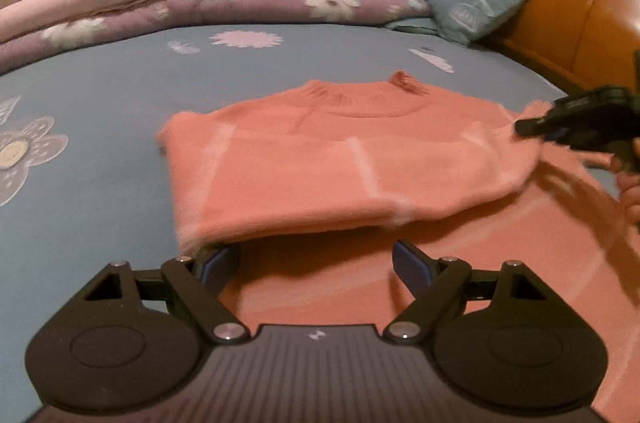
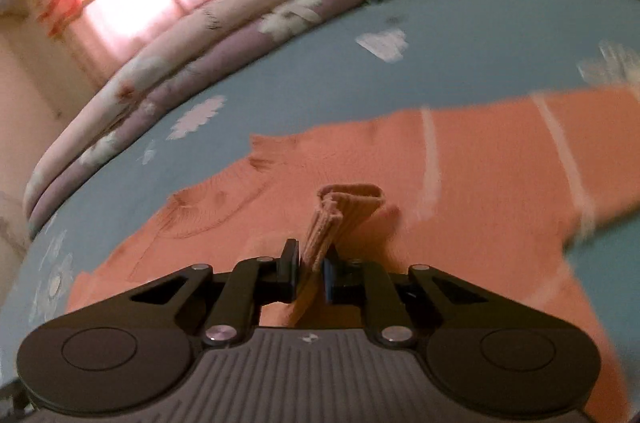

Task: Fold clothes
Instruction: 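Grasp the other ribbed sleeve cuff with the right gripper, then fold the sleeve across the sweater body and open the right gripper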

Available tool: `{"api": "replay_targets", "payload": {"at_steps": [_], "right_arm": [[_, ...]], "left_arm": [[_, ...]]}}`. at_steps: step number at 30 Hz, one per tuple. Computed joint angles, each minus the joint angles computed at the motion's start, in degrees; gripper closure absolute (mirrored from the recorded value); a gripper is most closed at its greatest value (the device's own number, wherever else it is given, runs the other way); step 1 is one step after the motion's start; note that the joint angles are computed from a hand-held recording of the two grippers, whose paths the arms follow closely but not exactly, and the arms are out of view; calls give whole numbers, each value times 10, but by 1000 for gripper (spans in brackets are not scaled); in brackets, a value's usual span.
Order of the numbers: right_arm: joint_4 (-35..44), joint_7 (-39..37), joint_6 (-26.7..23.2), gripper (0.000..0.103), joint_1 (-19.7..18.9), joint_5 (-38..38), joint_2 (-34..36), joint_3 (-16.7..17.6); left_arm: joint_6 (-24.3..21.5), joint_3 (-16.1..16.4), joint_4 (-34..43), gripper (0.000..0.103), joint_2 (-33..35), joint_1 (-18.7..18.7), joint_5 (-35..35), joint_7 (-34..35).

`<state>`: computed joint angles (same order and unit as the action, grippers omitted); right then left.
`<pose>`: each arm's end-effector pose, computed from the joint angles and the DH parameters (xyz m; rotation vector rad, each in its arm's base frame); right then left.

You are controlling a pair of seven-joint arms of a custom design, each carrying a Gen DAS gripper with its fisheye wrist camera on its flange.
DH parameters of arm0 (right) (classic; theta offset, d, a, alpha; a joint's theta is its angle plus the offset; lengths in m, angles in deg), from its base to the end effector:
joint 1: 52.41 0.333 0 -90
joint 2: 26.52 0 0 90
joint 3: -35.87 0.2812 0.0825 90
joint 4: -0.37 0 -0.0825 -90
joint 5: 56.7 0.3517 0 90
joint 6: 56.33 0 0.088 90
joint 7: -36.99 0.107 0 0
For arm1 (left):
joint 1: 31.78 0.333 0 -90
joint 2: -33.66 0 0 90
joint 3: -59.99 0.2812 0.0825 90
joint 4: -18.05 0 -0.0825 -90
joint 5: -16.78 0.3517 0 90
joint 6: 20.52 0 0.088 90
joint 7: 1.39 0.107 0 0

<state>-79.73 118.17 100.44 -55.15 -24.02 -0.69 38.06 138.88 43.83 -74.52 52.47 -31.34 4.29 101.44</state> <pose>0.6940 -0.0334 0.5276 -1.3185 1.7700 -0.4300 0.6467 -0.1445 0.5205 -1.5328 2.0214 -1.0465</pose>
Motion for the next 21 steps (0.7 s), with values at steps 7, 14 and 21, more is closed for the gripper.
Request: {"api": "replay_targets", "payload": {"at_steps": [7, 14, 21], "right_arm": [[40, 15, 16, 88, 15, -66, 28, -28], [102, 46, -69, 82, 24, -134, 65, -54], [38, 36, -50, 61, 10, -137, 33, -38]], "left_arm": [[-3, -36, -48, 19, -48, 40, -132, 131], [-6, -21, -11, 19, -37, 30, -215, 167], [-26, -18, 181, 19, 99, 4, -158, 115]]}}
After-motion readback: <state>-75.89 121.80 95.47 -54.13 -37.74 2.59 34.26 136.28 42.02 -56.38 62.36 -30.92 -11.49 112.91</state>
